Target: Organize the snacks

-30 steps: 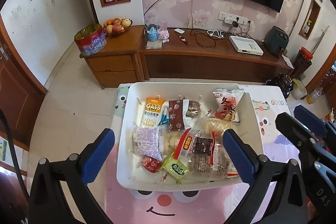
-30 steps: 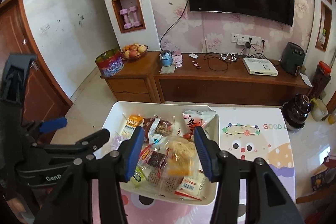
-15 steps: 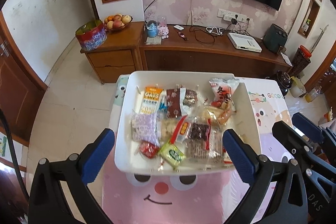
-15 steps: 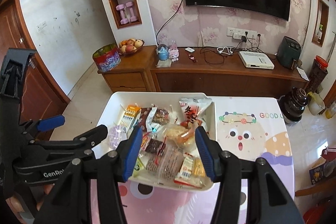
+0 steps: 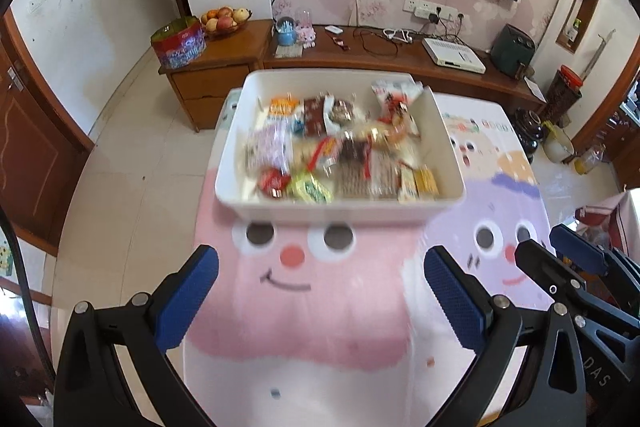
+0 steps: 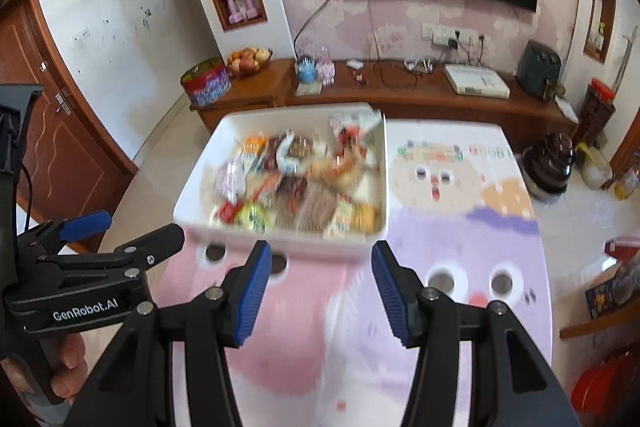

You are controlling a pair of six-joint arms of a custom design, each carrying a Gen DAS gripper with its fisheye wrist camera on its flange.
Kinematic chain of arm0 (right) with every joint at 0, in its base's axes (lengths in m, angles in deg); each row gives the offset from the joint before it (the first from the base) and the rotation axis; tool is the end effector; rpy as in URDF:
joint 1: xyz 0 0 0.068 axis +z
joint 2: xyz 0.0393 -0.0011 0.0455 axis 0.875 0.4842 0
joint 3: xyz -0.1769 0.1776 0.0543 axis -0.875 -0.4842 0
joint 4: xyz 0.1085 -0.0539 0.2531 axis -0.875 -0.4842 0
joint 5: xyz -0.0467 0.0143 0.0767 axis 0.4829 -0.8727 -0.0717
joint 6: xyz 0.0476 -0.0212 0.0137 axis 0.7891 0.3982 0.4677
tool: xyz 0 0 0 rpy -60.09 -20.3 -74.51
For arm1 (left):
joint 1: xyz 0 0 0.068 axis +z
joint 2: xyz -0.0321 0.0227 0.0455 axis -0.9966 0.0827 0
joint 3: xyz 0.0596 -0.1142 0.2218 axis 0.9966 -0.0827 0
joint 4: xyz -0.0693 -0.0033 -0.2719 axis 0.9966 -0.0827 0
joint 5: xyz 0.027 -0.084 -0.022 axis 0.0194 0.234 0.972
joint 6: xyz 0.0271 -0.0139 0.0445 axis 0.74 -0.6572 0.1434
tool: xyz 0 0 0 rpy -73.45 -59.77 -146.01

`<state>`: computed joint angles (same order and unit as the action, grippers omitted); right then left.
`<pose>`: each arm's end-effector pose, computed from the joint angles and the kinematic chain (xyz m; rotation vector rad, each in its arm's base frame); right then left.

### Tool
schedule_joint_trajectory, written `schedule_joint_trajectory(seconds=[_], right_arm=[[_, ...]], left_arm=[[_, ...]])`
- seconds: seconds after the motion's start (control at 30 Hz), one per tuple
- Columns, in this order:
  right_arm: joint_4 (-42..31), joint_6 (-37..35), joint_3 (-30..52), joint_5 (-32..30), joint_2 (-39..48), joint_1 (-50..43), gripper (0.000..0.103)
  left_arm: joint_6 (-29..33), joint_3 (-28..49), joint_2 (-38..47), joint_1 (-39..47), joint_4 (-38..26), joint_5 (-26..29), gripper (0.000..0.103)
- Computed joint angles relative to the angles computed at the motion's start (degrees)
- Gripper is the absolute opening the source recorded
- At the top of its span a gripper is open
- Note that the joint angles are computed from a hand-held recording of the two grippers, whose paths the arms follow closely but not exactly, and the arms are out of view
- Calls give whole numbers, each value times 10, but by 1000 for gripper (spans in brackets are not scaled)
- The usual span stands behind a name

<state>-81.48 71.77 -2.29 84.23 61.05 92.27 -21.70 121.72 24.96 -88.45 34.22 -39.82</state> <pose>0.2438 0.1321 0.2836 0.4108 2.4528 0.0356 0.3350 -0.0264 0.2870 0.5606 2.5737 -0.2021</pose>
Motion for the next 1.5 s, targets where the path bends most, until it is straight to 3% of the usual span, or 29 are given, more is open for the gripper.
schedule_joint_trajectory(seconds=[0.4, 0.8, 1.5], right_arm=[[-170, 186, -15, 47, -101, 156, 53], [-249, 263, 13, 103, -113, 254, 53], [-277, 306, 7, 122, -138, 287, 53]], left_arm=[[16, -144, -217, 18, -57, 9, 102], [14, -148, -274, 33, -96, 17, 102], [1, -150, -292, 10, -118, 1, 102]])
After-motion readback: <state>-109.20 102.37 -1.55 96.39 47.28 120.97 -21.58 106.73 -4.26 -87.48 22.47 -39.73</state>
